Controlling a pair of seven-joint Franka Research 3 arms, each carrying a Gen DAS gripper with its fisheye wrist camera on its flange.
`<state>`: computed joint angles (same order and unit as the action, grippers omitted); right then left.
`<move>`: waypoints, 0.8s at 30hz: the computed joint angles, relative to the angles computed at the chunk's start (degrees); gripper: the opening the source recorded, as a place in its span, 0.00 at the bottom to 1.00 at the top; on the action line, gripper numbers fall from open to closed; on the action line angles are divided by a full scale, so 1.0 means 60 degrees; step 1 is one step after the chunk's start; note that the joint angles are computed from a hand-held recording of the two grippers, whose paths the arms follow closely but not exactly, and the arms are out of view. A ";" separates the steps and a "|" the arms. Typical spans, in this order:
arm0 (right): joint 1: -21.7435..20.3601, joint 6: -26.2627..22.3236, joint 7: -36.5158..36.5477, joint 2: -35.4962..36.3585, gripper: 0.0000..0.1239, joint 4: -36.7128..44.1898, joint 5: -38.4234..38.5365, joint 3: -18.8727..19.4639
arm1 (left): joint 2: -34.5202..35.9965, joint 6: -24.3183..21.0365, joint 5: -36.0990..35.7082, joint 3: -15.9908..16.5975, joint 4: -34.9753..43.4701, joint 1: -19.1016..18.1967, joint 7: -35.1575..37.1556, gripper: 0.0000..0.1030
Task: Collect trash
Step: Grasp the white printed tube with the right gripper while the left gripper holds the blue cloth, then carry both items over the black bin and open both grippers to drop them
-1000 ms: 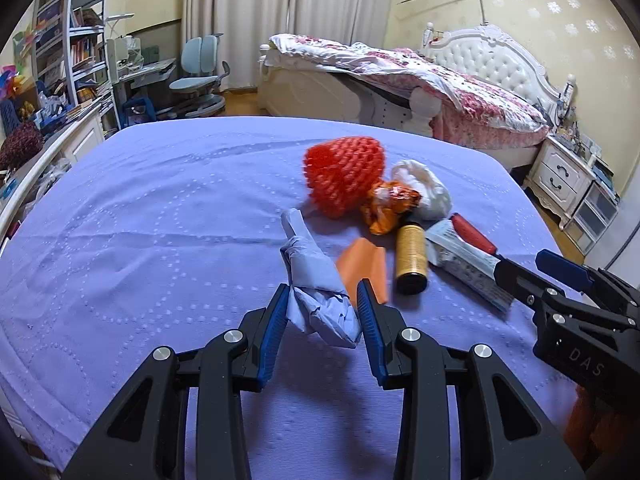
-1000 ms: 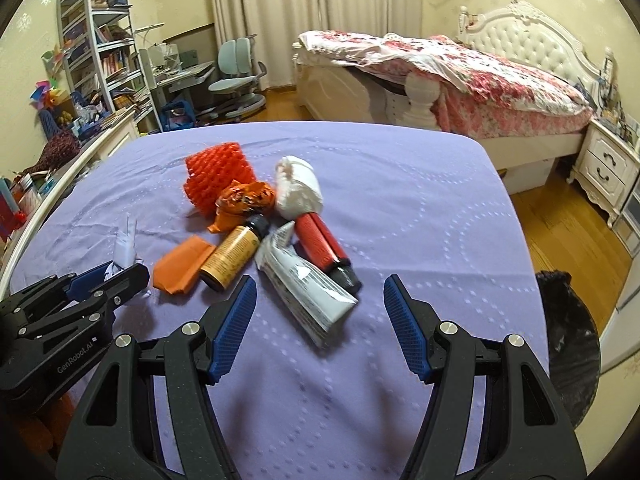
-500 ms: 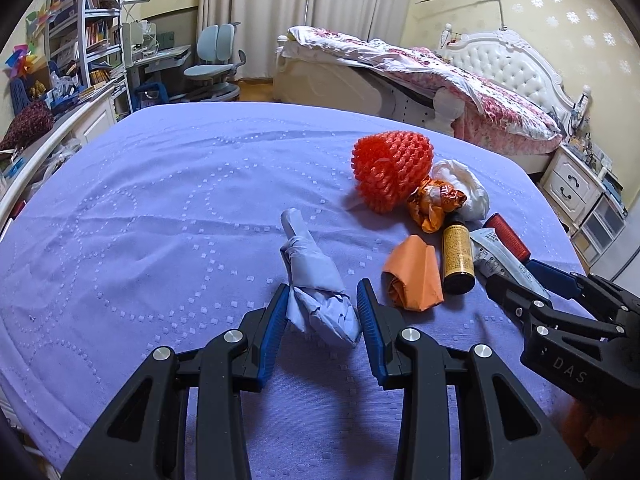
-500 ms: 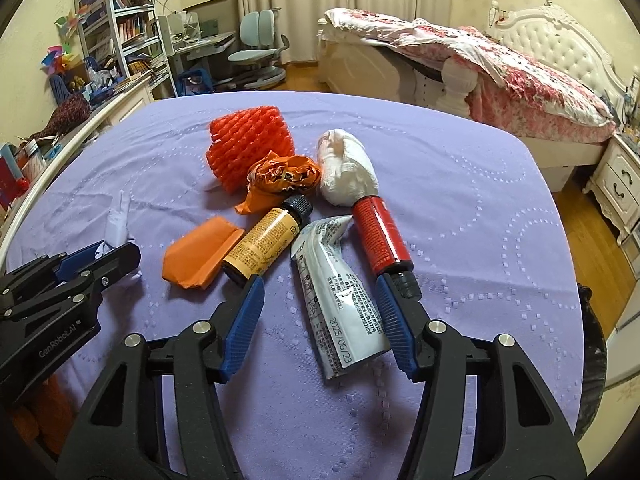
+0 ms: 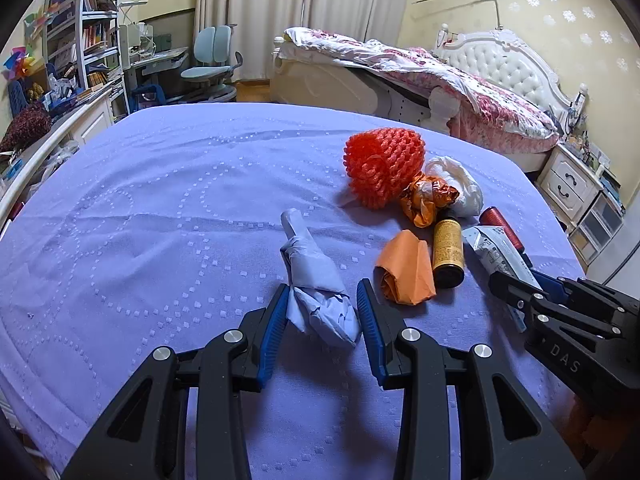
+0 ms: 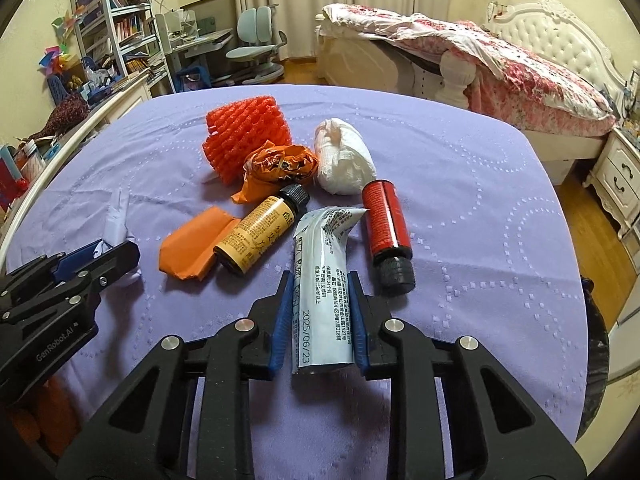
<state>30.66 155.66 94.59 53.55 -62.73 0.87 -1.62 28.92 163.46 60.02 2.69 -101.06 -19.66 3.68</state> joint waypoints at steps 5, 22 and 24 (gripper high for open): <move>-0.0003 0.0919 -0.0008 -0.0803 0.21 -0.1356 0.0095 0.0017 | -0.0106 0.0080 0.0199 0.0047 -0.0085 -0.0094 -0.0191 0.36; 0.0415 0.3256 0.0775 -0.2978 0.21 -0.4898 0.0298 -0.1167 | 0.0072 0.0251 0.1108 -0.0253 0.0697 -0.0556 -0.0495 0.36; 0.0545 0.3432 0.0936 -0.3144 0.21 -0.5198 0.0275 -0.1436 | 0.0203 0.0218 0.0959 -0.0322 0.0922 -0.0637 -0.0230 0.36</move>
